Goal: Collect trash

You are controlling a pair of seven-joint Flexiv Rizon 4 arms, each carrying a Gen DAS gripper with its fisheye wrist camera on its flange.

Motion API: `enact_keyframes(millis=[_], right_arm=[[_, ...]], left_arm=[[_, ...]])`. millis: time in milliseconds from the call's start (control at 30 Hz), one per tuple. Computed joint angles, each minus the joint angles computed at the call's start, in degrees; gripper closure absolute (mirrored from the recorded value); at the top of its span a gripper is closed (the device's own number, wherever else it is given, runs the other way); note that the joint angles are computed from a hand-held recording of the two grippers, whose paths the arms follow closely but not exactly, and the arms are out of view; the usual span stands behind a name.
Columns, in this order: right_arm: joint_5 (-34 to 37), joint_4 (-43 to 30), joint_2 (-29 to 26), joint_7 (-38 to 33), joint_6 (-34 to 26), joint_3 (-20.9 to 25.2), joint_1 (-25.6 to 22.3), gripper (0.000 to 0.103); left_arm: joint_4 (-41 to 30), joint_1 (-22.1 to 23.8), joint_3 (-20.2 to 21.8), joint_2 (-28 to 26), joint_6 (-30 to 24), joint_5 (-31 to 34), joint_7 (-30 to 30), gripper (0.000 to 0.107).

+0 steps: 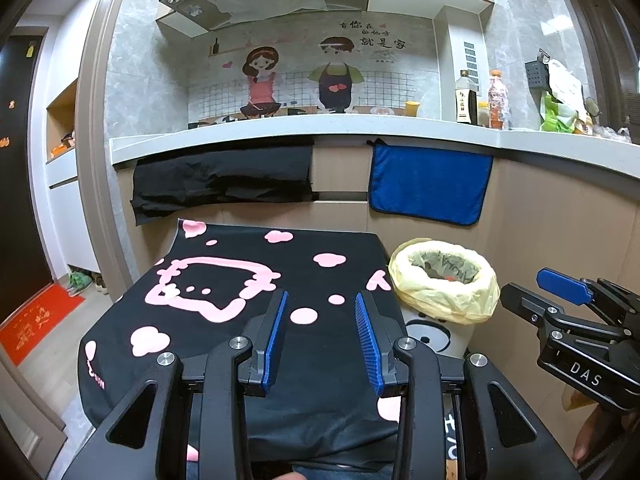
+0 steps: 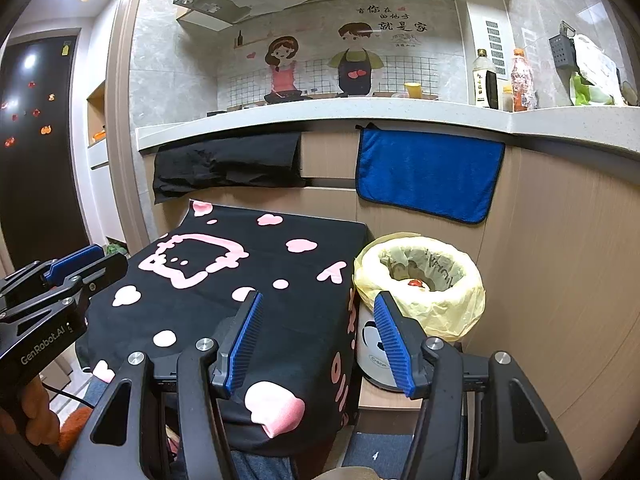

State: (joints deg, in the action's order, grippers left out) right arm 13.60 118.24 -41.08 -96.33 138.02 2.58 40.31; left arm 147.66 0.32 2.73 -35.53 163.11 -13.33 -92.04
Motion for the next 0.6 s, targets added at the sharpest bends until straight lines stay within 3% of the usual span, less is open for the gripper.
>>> enact_keyframes(millis=[600], right_arm=[[-0.3,0.1,-0.1,0.1,0.1,0.1,-0.4,0.048]], left_arm=[[-0.1,0.1,-0.2,-0.1,-0.7,0.9,-0.1,0.071]])
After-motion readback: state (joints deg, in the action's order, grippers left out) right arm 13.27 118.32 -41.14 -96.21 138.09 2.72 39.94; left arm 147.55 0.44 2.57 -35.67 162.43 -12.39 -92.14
